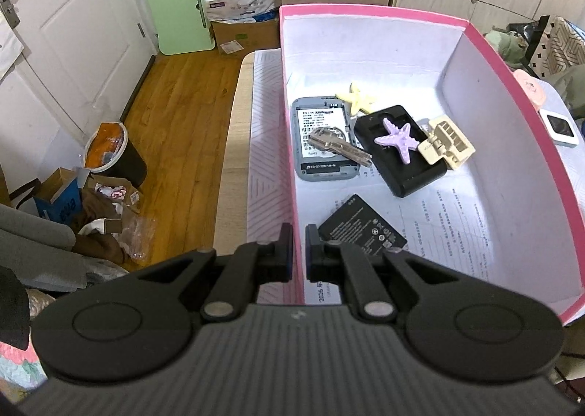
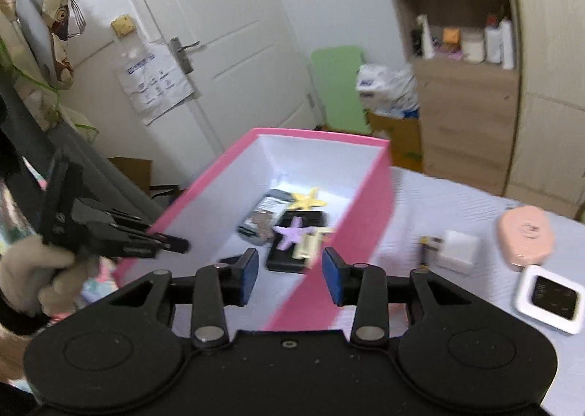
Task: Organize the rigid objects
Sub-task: 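Move the right tool to an AA battery and grasp it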
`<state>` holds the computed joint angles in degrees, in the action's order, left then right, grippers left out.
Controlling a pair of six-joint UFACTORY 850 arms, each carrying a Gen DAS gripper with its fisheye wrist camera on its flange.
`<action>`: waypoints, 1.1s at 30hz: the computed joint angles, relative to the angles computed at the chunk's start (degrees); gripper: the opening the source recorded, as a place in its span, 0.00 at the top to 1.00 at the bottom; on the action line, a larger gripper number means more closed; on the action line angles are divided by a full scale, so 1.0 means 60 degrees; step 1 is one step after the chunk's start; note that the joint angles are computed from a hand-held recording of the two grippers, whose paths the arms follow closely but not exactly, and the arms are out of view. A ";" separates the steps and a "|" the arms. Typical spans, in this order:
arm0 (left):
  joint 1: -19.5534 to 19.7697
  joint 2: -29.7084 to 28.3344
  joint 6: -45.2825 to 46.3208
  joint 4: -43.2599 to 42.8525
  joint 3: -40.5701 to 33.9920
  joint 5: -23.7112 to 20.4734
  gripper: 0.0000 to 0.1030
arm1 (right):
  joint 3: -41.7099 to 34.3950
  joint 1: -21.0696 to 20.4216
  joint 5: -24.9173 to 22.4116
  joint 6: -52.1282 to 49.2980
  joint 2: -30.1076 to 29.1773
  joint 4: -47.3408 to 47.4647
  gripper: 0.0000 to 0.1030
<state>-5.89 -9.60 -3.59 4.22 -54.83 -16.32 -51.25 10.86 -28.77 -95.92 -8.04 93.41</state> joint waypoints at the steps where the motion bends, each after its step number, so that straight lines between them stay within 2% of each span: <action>1: -0.0012 -0.0004 -0.0088 0.0075 -0.0008 -0.0014 0.95 | 0.0188 -0.0054 0.0162 -0.0506 0.0091 0.0503 0.56; 5: 0.0007 -0.0025 -0.0087 -0.0004 -0.0045 -0.0033 0.95 | 0.0785 -0.0347 0.0412 -0.2449 0.0242 0.2281 0.55; 9: 0.0015 -0.0006 -0.0222 0.0029 0.0037 0.0095 0.95 | 0.1161 -0.0425 0.0777 -0.5148 0.0075 0.4835 0.54; 12: 0.0056 -0.0086 -0.0152 -0.0253 0.0013 0.0081 0.95 | 0.1209 -0.0503 0.0694 -0.6047 -0.0227 0.5634 0.52; 19: 0.0007 -0.0169 -0.0635 0.0137 0.0007 0.0106 0.95 | 0.0998 -0.0306 0.0899 -0.8130 -0.1012 0.7161 0.39; 24: -0.0026 -0.0165 -0.0921 0.0399 0.0049 0.0167 0.95 | 0.0905 -0.0074 0.1031 -1.0199 -0.1463 0.9007 0.39; 26: -0.0048 -0.0151 -0.1082 0.0530 0.0081 0.0216 0.95 | 0.0785 -0.0102 0.1083 -0.9995 -0.1638 0.8721 0.43; 27: -0.0066 -0.0128 -0.1224 0.0665 0.0120 0.0260 0.95 | 0.0720 -0.0167 0.1092 -0.9416 -0.1704 0.8258 0.52; 28: -0.0070 -0.0113 -0.1264 0.0693 0.0137 0.0281 0.95 | 0.0639 -0.0273 0.1020 -0.8519 -0.1768 0.7549 0.64; 29: -0.0065 -0.0103 -0.1244 0.0665 0.0144 0.0290 0.95 | 0.0608 -0.0348 0.0890 -0.8021 -0.1802 0.7167 0.72; 30: -0.0047 -0.0088 -0.1162 0.0579 0.0158 0.0301 0.95 | 0.0647 -0.0340 0.0855 -0.7923 -0.1782 0.7039 0.86; 31: -0.0033 -0.0086 -0.1067 0.0483 0.0157 0.0301 0.95 | 0.0626 -0.0293 0.0944 -0.8036 -0.1783 0.7023 0.88; 33: -0.0002 -0.0089 -0.0885 0.0300 0.0144 0.0285 0.95 | 0.0720 -0.0084 0.1137 -0.9178 -0.1722 0.8003 0.88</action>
<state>-5.90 -10.14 -8.90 6.02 -53.96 -14.61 -46.94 10.35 -21.95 -150.98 -18.37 141.43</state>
